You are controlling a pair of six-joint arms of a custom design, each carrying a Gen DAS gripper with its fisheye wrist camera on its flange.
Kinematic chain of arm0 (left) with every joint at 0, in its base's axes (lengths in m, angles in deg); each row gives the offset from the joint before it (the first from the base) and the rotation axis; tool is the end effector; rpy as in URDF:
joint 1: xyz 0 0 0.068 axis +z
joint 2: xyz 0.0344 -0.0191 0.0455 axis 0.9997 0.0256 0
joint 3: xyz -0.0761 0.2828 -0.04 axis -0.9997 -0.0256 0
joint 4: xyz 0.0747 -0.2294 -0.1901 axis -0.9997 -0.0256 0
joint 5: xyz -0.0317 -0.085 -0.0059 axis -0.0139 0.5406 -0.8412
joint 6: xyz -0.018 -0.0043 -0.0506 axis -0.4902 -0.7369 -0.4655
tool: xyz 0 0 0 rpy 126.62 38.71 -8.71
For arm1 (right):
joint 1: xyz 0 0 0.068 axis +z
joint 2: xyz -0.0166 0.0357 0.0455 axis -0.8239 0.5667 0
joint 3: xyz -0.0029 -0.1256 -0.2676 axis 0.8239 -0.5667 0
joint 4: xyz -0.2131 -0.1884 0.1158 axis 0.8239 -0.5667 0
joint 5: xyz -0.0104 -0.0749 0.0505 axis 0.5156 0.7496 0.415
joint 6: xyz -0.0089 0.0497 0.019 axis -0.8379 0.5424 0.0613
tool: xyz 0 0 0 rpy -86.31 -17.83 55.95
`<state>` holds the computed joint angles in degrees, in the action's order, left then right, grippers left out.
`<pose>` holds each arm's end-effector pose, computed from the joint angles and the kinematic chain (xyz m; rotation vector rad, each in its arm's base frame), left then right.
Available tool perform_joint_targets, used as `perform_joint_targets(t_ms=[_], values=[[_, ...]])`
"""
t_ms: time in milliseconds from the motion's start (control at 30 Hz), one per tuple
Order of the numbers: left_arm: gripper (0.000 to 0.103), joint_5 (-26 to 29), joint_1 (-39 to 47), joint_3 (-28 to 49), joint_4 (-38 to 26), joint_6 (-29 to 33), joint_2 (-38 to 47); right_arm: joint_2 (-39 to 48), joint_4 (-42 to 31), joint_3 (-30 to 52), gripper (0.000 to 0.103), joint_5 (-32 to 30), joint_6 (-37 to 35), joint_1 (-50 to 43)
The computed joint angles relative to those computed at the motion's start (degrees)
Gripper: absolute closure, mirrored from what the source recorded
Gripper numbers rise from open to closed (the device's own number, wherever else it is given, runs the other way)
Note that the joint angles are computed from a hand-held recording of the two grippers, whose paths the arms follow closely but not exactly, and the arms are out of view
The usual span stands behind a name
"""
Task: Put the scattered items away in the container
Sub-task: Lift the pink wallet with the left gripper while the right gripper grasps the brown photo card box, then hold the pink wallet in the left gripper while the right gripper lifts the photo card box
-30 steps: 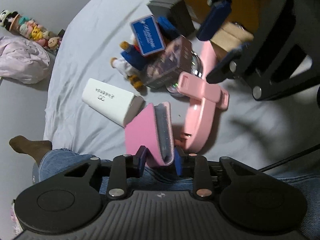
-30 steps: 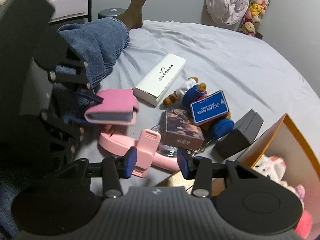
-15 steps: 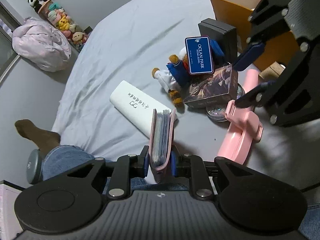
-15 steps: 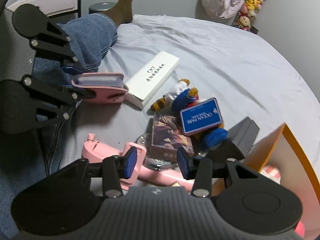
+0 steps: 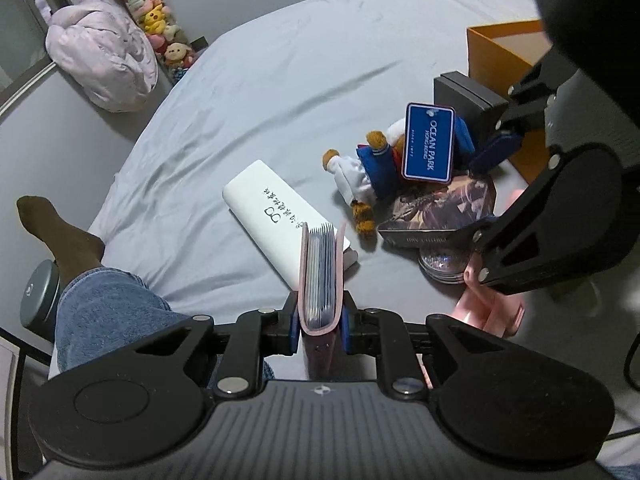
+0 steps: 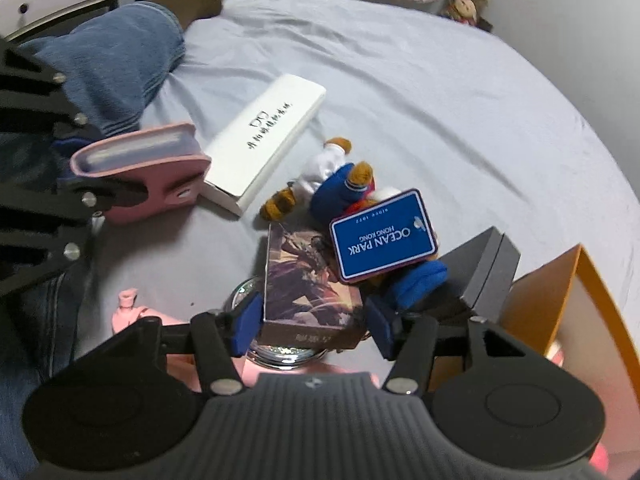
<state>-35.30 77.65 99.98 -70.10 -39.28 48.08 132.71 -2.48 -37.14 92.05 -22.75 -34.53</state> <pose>0.1590 -0.0276 0.2783 0.7023 2.3640 0.1997 0.2301 0.0842 0.2143 -0.7804 2.4536 -0.1010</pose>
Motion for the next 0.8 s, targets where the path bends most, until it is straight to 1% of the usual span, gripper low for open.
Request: perform_joint_targets(t_ms=[100,200,267,333,400,433,500,567,633,733,800], values=[[0.082,-0.7,-0.4,0.4,-0.2,-2.2,0.4,1.1,-0.4,0.6,0.042,0.2,1.2,0.1],[0.082,-5.4,-4.5,1.2,-0.7,-7.6,1.0,0.8,-1.1,0.9,0.043,-0.6,1.9,-0.2],[0.082,-6.2,-5.9,1.8,-1.2,-10.9,1.4,0.8,-2.4,1.7,0.043,-2.9,3.2,-1.3],[0.082,-4.5,-5.4,3.0,-2.1,-13.2,2.0,0.5,-4.0,2.7,0.043,-6.0,4.4,-2.8],[0.083,-0.8,-3.5,4.2,-3.6,-14.5,2.4,0.1,-6.1,3.7,0.043,-10.6,6.0,-4.7],[0.083,-0.2,-2.6,4.8,-4.3,-15.1,2.7,0.2,-7.2,4.3,0.043,-11.9,6.8,-5.2],[0.083,1.2,-0.5,5.8,-5.4,-15.5,3.6,0.1,-8.5,5.1,0.043,-14.3,8.1,-6.2],[0.083,3.0,2.1,6.7,-6.4,-16.1,4.7,0.7,-10.3,6.1,0.043,-18.9,9.3,-7.9],[0.083,5.1,4.3,7.1,-7.3,-15.5,5.3,1.0,-11.4,6.7,0.043,-21.9,10.8,-9.2],[0.083,4.8,3.9,6.7,-7.3,-14.9,4.6,3.3,-13.0,8.6,0.043,-26.0,14.8,-12.1],[0.083,5.1,3.6,6.4,-6.8,-14.6,4.6,4.3,-13.1,9.1,0.043,-26.0,17.1,-13.4]])
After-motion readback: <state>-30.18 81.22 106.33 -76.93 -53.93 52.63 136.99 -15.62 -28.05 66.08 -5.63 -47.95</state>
